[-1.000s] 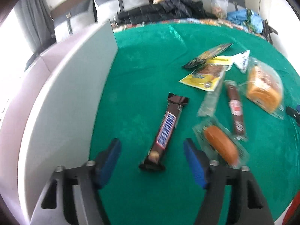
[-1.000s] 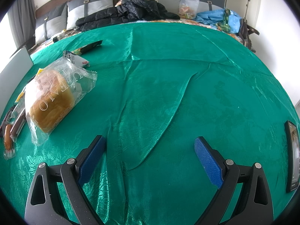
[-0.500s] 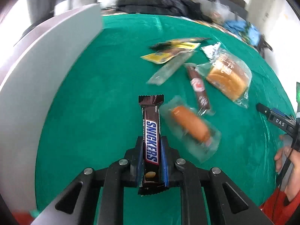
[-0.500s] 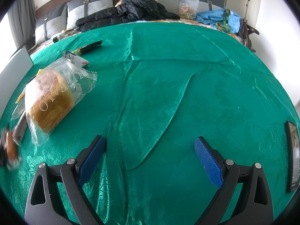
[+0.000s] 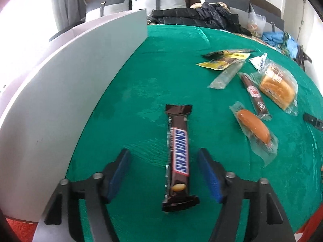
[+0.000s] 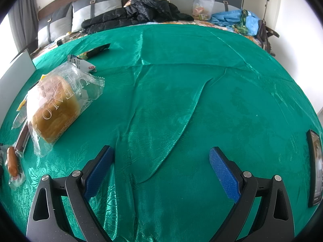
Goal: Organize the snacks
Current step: 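Grasp the Snickers bar with the left tool and lift it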
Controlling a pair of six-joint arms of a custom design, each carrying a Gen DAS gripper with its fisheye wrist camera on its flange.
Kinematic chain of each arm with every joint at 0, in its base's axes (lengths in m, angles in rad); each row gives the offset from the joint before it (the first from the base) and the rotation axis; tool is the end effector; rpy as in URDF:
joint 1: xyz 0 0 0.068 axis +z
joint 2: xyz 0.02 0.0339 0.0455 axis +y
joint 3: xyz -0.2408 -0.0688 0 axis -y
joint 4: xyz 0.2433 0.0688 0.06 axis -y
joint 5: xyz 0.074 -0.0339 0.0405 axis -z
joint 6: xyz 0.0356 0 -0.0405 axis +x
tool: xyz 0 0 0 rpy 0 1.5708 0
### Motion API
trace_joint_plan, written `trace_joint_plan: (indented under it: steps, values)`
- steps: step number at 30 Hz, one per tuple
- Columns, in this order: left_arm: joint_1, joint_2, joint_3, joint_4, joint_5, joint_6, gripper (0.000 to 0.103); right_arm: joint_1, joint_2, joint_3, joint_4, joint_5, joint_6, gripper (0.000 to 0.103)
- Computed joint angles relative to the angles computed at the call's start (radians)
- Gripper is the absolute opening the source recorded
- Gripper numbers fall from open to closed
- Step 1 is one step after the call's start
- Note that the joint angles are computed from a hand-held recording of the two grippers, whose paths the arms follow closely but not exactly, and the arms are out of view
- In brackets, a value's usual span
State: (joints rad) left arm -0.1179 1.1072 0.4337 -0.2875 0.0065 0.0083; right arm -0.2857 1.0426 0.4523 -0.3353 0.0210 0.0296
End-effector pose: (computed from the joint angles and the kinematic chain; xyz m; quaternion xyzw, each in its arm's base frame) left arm 0.2013 -0.0241 0.1342 0.0611 0.9519 -0.0195 0.2996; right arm 0.1917 -0.0571 0.1483 0.1522 0.9361 -0.0504 0.3131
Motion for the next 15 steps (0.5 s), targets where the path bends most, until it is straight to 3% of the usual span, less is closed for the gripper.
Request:
trace_joint_plan:
  steps: [6,8,15]
  values:
    - [0.04,0.032,-0.009,0.044,0.013,0.016,0.093,0.001,0.001,0.001,-0.001,0.002,0.002,0.097]
    - [0.053,0.06,-0.004,0.06,0.012,0.012,0.103,0.0,0.001,0.0,0.0,0.001,0.001,0.097]
    - [0.057,0.056,-0.008,0.06,0.015,0.015,0.103,0.004,0.003,0.003,-0.002,0.004,0.006,0.097]
